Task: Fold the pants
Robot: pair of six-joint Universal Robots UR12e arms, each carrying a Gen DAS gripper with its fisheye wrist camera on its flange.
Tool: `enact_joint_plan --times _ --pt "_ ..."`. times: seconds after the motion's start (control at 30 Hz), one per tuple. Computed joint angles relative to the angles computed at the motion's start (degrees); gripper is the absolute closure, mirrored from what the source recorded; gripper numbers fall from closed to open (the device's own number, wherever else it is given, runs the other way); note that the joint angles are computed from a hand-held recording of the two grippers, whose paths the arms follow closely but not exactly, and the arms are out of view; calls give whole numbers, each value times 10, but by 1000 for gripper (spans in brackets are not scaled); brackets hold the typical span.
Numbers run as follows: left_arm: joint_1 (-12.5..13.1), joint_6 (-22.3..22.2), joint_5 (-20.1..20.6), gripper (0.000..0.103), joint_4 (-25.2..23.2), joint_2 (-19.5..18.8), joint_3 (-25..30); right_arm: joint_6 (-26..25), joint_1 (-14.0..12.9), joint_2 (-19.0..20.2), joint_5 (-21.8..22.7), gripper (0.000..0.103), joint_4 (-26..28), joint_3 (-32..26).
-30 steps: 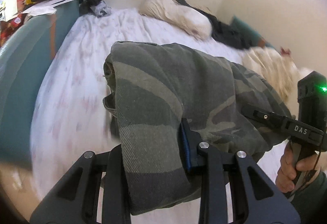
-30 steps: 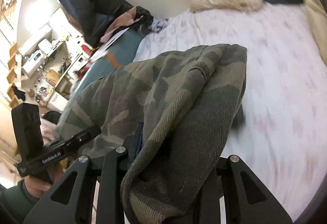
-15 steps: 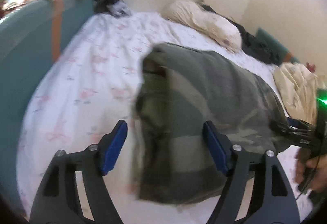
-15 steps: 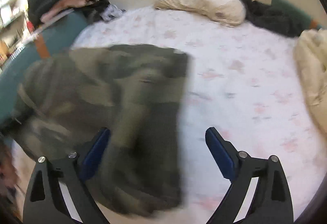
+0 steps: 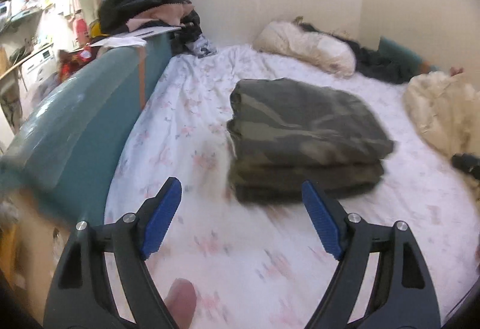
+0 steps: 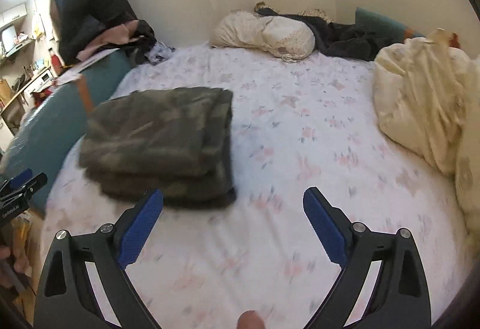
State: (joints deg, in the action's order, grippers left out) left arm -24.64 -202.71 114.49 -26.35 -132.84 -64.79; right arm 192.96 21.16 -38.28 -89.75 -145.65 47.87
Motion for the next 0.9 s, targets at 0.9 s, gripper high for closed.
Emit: enact_joint_plan --times 0.9 --pt "-133 -112 120 1 119 199 -318 58 107 -276 -120 0 -278 478"
